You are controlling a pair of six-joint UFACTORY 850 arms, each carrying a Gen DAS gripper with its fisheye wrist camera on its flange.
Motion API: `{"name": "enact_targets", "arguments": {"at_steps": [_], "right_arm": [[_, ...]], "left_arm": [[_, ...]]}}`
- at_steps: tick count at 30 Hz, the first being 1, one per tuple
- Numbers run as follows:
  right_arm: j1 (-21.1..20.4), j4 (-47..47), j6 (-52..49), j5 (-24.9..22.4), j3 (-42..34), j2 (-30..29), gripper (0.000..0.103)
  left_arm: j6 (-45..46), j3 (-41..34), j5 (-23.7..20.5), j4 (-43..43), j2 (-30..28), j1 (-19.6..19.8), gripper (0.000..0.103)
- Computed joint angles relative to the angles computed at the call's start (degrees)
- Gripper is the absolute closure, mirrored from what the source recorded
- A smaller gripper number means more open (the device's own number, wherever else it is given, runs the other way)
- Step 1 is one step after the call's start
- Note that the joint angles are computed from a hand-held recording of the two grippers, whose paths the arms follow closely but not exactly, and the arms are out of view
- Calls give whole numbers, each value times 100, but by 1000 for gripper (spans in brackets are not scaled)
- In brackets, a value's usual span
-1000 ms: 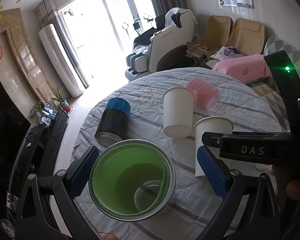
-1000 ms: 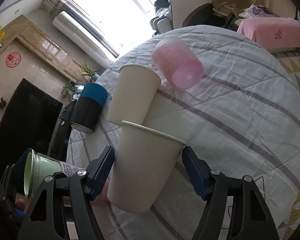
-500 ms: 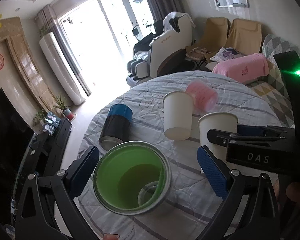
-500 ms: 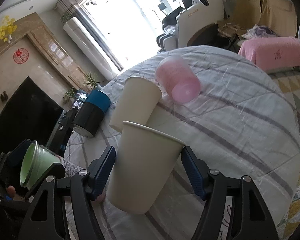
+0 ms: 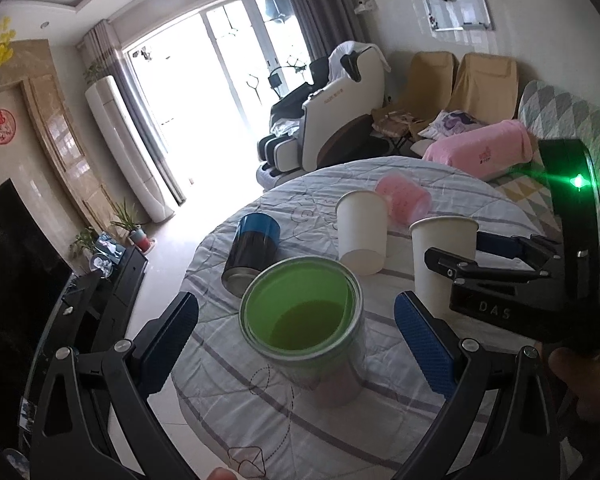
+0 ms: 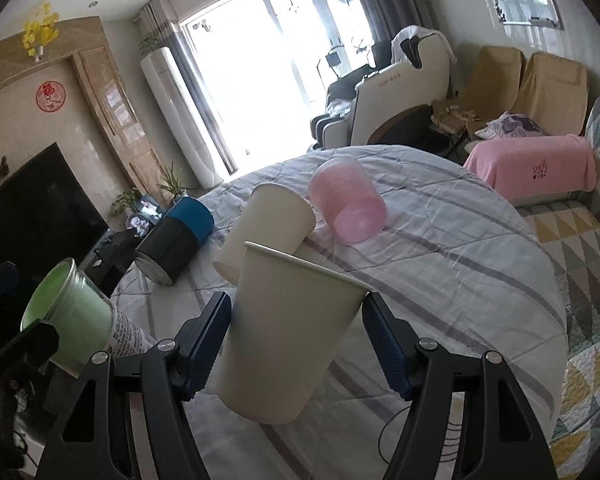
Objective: Flip cup upright
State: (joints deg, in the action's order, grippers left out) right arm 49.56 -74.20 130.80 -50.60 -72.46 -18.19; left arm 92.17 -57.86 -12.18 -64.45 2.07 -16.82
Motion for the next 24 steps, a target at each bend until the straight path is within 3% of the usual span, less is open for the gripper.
{"name": "enact_targets", "arguments": {"at_steps": [9,14,20,22,24], "right_arm": [[412,-193,-87,-924,-1,-159,33],[534,-140,-281,-1114,-82,-269,33],[497,-271,670,-470,293,169,32],[460,-104,774,-373,324,299,22],[329,-329,1616,186,647,625,22]], "left_arm": [[432,142,-381,-436,217,230,3],[420,193,-515,-437,291,351,3],[384,252,-566,-432,377,438,3],[325,265,-568,-397,400,431,3],[315,279,-551,-408,412,449,3]]}}
